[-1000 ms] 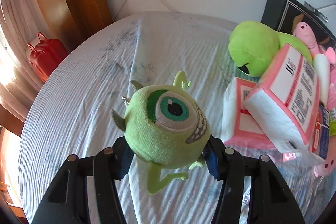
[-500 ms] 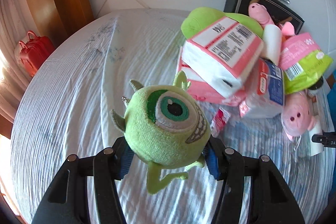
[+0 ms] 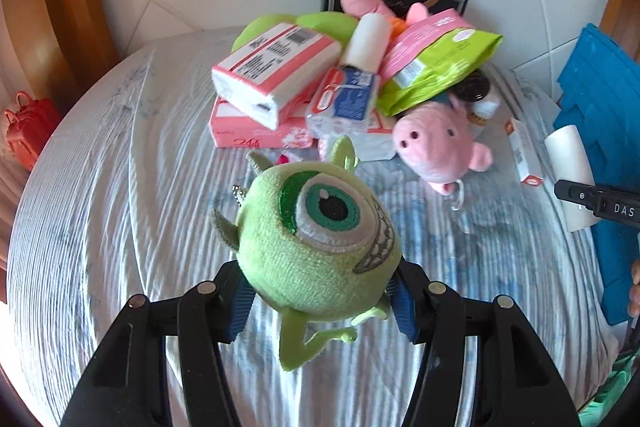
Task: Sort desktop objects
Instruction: 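Grasp the green one-eyed plush with left tool while right tool grasps white roller, then carry the plush and roller into the blue crate and release both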
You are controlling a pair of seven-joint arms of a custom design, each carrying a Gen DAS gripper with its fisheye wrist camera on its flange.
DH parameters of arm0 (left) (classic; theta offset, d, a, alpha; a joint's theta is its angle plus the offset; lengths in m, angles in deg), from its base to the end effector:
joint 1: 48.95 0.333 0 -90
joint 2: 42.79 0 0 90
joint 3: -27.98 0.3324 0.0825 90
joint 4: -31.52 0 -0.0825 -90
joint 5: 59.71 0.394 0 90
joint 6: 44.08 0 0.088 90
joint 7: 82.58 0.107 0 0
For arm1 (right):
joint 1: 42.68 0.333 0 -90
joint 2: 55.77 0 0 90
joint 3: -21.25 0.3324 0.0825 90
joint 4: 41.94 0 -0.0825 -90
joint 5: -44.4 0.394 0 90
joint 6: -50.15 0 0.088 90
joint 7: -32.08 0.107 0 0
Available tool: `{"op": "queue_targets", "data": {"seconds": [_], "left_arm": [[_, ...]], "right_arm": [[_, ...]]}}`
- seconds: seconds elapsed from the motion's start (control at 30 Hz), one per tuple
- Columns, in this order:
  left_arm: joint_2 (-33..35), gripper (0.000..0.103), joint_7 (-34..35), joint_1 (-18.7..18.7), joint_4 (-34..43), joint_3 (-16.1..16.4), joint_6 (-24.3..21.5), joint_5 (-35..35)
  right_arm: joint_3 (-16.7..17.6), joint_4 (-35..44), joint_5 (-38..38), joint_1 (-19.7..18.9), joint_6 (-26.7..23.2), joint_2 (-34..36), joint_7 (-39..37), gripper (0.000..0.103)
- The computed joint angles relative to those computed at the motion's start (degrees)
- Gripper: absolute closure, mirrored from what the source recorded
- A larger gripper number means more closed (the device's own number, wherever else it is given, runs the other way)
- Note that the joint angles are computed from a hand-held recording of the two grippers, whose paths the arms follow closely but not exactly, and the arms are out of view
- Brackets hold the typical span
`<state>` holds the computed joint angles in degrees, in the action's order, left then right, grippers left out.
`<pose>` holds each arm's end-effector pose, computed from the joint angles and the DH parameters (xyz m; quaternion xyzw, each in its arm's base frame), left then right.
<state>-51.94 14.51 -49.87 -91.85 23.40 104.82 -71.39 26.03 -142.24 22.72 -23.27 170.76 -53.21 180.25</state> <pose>0.5526 -0.0513 0.5493 -0.6457 0.7001 -0.2570 0.1639 0.5703 0.2359 0.5823 -0.5171 0.8245 -0.1826 0.1399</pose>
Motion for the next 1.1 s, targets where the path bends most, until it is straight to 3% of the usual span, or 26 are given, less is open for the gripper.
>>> {"op": "queue_targets", "data": {"seconds": [0.23,0.53,0.87,1.1], "left_arm": [[-9.0,0.047,5.5,-6.0,-2.2,-0.4,3.0,-5.5],[-13.1,0.047,6.1,-13.6,0.7,-2.7,5.6,-7.2],[-8.9,0.047,2.0,-19.3,9.0,-8.6,8.4,-2.5],[-2.6,0.047,-5.0,-21.1,17.7,-14.1,8.7,5.9]], "right_arm": [[3.9,-4.1,-11.1,1.2,-2.1,-11.5,6.6,0.058],[11.9,-6.2,-21.0,-1.4,-12.0,-24.2,10.5,0.058],[16.1,-12.7,-21.6,-7.6,-20.9,-40.8,9.0,0.058],[14.3,-20.2,-18.9,-12.2,-23.6,-53.2,6.0,0.058]]}}
